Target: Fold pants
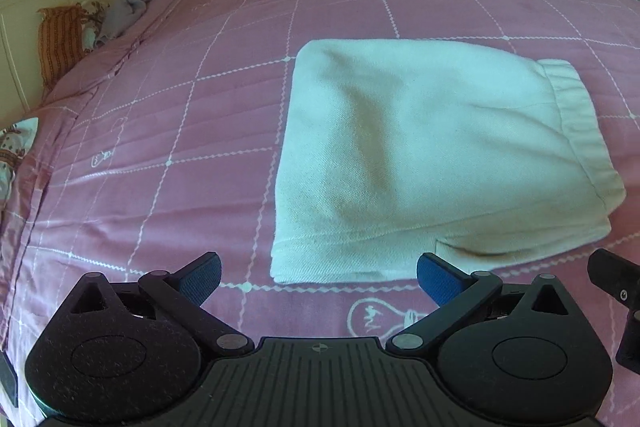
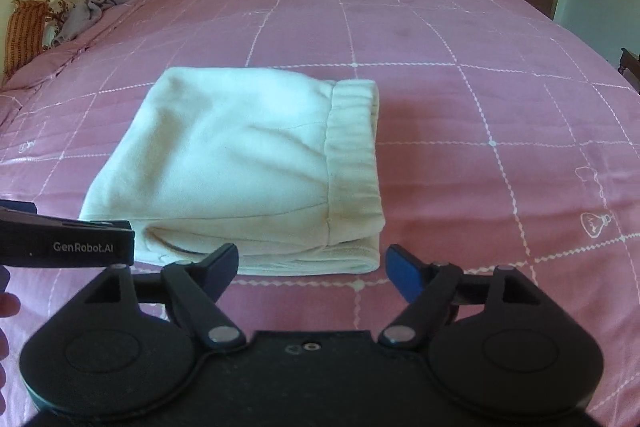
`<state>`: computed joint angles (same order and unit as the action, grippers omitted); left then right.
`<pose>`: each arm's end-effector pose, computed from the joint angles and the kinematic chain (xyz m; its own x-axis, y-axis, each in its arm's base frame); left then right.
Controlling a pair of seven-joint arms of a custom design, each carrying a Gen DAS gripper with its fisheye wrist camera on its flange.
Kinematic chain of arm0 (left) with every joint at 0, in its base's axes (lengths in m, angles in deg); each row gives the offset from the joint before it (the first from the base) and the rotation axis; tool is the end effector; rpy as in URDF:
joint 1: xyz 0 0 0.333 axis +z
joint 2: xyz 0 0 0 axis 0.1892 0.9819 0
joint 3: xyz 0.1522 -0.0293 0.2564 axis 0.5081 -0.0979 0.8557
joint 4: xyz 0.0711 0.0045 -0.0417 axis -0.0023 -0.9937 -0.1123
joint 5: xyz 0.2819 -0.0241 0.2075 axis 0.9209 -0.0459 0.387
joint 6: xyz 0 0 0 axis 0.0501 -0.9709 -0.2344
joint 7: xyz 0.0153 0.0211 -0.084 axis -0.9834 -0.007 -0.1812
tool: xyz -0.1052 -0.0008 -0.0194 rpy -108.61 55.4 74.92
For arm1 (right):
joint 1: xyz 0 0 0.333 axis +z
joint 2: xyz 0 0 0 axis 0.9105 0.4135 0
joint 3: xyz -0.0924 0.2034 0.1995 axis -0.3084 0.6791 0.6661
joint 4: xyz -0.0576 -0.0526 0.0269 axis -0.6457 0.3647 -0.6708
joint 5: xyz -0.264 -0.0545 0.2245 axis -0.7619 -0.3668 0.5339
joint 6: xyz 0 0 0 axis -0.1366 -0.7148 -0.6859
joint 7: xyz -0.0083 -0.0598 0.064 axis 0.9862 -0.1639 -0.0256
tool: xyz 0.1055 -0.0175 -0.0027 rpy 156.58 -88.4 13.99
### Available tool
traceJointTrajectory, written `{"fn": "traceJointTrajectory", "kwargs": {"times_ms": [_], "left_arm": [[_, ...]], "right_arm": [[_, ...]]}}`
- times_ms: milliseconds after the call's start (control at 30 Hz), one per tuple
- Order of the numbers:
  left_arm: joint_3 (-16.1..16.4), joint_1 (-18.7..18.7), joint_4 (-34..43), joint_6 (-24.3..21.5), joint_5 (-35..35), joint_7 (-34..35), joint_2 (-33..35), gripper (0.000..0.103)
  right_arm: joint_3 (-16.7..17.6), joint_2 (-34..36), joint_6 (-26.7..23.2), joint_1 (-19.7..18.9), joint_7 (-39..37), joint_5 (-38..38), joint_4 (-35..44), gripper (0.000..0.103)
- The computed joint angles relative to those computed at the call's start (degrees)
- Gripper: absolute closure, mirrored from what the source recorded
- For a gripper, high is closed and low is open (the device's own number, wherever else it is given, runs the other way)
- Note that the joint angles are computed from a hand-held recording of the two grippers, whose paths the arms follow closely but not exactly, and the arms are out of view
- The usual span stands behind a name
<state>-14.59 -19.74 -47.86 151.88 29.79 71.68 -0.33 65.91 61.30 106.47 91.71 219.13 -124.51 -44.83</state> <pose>0.5863 -0.3679 0.4160 -0.2257 -0.9396 -0.2574 -0.7698 0.3340 -0.5440 0.5075 0.2919 0.3914 -0.2479 -0.9640 -0.0960 -0.7422 0.2527 -0.6207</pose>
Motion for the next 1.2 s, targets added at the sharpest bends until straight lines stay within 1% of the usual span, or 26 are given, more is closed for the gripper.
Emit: {"fn": "traceJointTrajectory", "kwargs": {"times_ms": [67,133,200,267,300,367,467,500,567,600,667,733,800,867,933,1000,1033,1100,1200], "left_arm": [[-0.20,0.24,-6.03,2.47,0.98,-1.07,-4.53,0.000],[-1.03,1.04,-12.13,4.62,1.85,-1.96,-9.49,0.000],[-1.57,1.53,-18.30,6.17,4.85,-4.51,-14.91,0.000],[-2.67,2.53,-23.29,7.25,7.36,-6.42,-19.73,0.000],[-3.25,3.23,-26.48,8.50,8.38,-7.67,-22.84,0.000],[-4.47,5.04,-31.72,10.92,8.14,-9.13,-28.14,0.000],[-6.00,7.60,-39.41,14.71,5.13,-11.11,-35.95,0.000],[-6.64,8.33,-41.62,15.41,5.19,-12.32,-38.30,0.000],[-8.43,10.15,-45.09,16.13,7.15,-15.64,-42.26,0.000],[-9.90,11.48,-46.95,16.10,9.64,-18.67,-44.52,0.000],[-12.26,13.42,-49.52,15.99,11.75,-21.54,-48.05,0.000],[-13.94,14.90,-51.60,16.57,12.19,-22.57,-50.82,0.000],[-14.93,15.51,-53.51,17.06,10.93,-21.64,-53.35,0.000],[-15.43,15.69,-55.07,17.53,8.36,-20.33,-55.21,0.000],[-15.76,15.78,-56.33,17.47,5.13,-19.25,-56.82,0.000],[-17.10,17.06,-57.21,17.87,3.58,-19.53,-58.13,0.000],[-18.09,18.13,-57.43,17.97,3.39,-19.80,-58.66,0.000],[-19.78,19.72,-57.85,18.26,2.44,-19.66,-59.59,0.000],[-21.34,21.10,-58.49,19.24,-0.38,-18.42,-60.38,0.000]], "right_arm": [[0.69,-2.61,0.62,-0.10,-0.79,1.08,-2.51,0.019],[1.61,-5.09,2.48,-0.54,-1.48,2.89,-5.30,0.015],[2.55,-8.06,3.78,-0.60,-1.12,3.70,-8.27,0.015],[3.61,-11.83,4.36,-0.41,1.67,1.92,-11.59,0.013],[4.36,-13.83,4.65,-0.41,3.85,0.18,-13.24,0.011],[6.45,-17.93,3.87,-0.53,6.95,-2.81,-15.86,0.007],[10.68,-23.57,-0.90,-0.43,11.03,-6.65,-18.27,0.003],[12.04,-25.20,-2.21,-0.49,12.84,-8.09,-18.96,0.001],[14.95,-28.64,-5.80,-0.28,16.14,-10.52,-20.25,0.000],[16.31,-30.05,-8.08,-0.01,17.26,-11.04,-20.71,0.000],[18.79,-32.25,-12.30,0.62,19.65,-12.10,-21.38,0.000],[20.83,-33.86,-16.59,1.51,21.58,-12.06,-21.60,0.000],[22.29,-35.01,-19.68,2.36,23.94,-12.28,-21.81,0.000],[23.59,-35.01,-23.22,3.01,25.59,-12.27,-21.08,0.000],[23.00,-34.46,-25.22,4.35,22.06,-10.07,-19.49,0.000],[24.73,-33.34,-30.77,4.69,22.51,-10.58,-17.57,0.000],[25.09,-33.19,-32.44,5.14,23.17,-11.20,-17.27,0.000],[24.42,-33.82,-31.95,6.22,24.51,-12.50,-17.96,0.000],[23.70,-33.98,-31.71,6.99,25.74,-13.15,-18.35,0.000]]}}
